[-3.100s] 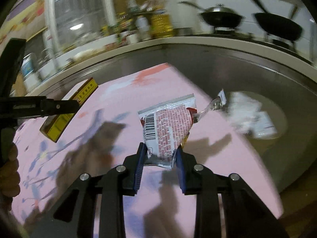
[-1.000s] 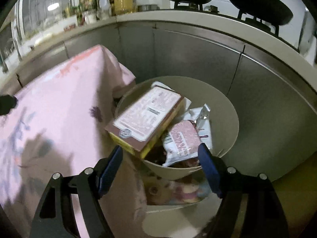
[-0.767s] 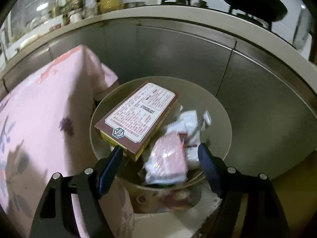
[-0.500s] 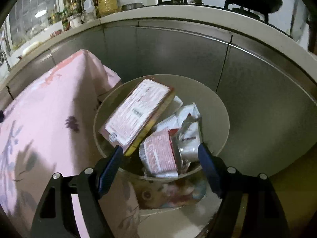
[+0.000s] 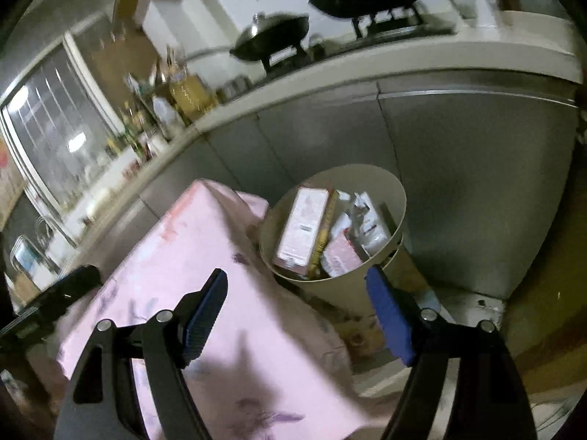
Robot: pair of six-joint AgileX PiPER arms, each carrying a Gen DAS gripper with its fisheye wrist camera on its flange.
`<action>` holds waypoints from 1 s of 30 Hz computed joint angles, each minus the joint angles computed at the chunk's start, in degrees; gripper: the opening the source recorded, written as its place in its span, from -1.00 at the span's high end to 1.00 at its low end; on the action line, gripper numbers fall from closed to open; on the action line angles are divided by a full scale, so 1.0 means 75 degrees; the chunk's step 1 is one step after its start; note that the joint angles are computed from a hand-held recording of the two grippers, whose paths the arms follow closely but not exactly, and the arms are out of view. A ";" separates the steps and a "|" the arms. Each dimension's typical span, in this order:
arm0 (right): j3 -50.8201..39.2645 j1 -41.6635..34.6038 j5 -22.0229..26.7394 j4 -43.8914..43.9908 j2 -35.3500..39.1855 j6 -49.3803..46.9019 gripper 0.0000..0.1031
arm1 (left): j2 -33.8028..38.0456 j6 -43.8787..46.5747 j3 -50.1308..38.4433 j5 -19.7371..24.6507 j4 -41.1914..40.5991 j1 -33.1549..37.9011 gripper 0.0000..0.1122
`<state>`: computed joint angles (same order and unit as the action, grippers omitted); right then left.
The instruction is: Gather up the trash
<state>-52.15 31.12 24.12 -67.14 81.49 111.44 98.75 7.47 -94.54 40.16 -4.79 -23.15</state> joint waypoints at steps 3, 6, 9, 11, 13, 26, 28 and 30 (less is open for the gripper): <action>0.0071 0.0709 0.0850 -0.0301 -0.0474 0.0643 -0.46 | -0.0576 -0.0136 0.0553 -0.0394 0.0269 -0.0076 -0.60; -0.0095 0.1534 0.1885 -0.0267 -0.0840 0.0686 -0.46 | -0.1093 -0.0246 0.1019 -0.0626 0.0497 -0.0124 -0.62; -0.0324 0.2287 0.2748 -0.0299 -0.1019 0.0714 -0.46 | -0.1640 -0.0452 0.1457 -0.0752 0.0769 -0.0122 -0.65; -0.0564 0.2777 0.3248 -0.0285 -0.1014 0.0636 -0.46 | -0.1949 -0.0506 0.1697 -0.0771 0.0794 -0.0058 -0.70; -0.0886 0.3216 0.3669 -0.0208 -0.0890 0.0443 -0.51 | -0.2305 -0.0625 0.1961 -0.0793 0.0902 0.0079 -0.72; -0.3009 0.4769 0.4354 0.0234 0.0719 -0.0516 -0.75 | -0.4057 -0.0790 0.3233 -0.0358 0.1219 0.1755 -0.73; -0.3303 0.4895 0.4405 0.0338 0.0946 -0.0675 -0.78 | -0.4260 -0.0461 0.3413 -0.0358 0.0942 0.2101 -0.73; -0.3656 0.5025 0.4466 0.0494 0.1203 -0.0910 -0.79 | -0.4497 0.0098 0.3608 -0.0359 0.0365 0.2592 -0.73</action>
<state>-79.56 68.81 57.62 -63.44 90.51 104.61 65.03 8.20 -67.48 37.47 -2.05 -3.71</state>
